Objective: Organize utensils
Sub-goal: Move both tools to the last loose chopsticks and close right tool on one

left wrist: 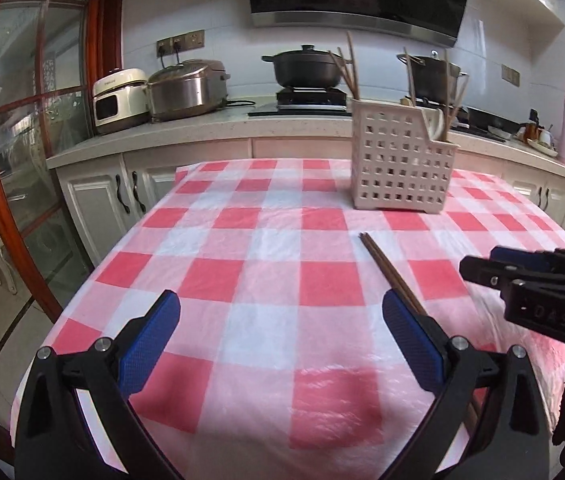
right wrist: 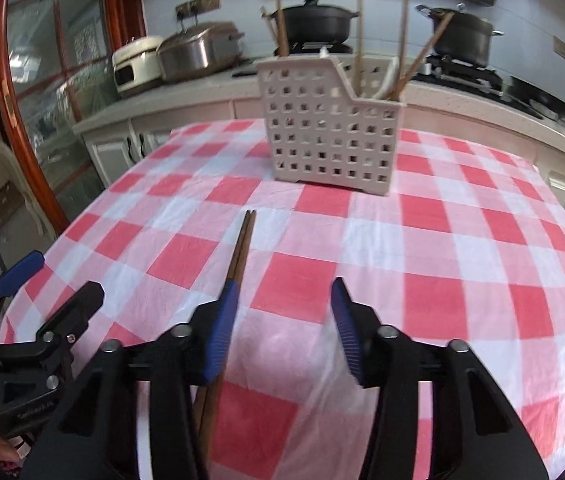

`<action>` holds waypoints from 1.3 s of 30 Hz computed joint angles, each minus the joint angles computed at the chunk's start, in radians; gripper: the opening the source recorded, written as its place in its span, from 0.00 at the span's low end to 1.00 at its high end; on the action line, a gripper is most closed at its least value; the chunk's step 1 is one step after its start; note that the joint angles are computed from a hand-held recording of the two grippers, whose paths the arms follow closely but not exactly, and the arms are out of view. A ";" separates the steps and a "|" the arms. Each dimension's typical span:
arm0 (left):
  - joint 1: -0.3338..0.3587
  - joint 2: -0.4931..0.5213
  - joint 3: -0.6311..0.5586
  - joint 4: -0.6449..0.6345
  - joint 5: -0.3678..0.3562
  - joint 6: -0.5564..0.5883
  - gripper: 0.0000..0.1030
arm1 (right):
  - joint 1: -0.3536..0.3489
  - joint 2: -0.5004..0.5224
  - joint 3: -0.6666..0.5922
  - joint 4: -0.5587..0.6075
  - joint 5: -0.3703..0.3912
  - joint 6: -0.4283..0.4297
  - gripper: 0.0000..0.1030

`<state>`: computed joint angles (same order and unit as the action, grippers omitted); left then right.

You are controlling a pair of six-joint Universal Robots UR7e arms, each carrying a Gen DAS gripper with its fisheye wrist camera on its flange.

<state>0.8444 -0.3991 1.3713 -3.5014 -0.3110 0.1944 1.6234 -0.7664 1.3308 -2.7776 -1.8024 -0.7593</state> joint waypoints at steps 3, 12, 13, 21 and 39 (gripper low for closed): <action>0.016 0.016 -0.053 -0.049 0.015 0.077 0.95 | 0.006 0.039 -0.062 0.064 -0.016 0.027 0.28; 0.068 -0.024 -0.051 0.051 -0.007 -0.032 0.95 | 0.035 0.115 -0.151 0.134 -0.074 0.007 0.21; 0.069 -0.031 -0.041 0.057 -0.013 -0.041 0.95 | 0.039 0.124 -0.158 0.131 -0.089 0.000 0.20; 0.071 -0.051 -0.007 0.059 -0.035 -0.092 0.95 | 0.048 0.163 -0.200 0.159 -0.134 0.002 0.18; 0.079 -0.081 0.023 0.157 -0.063 -0.199 0.95 | 0.049 0.221 -0.316 0.226 -0.183 0.012 0.08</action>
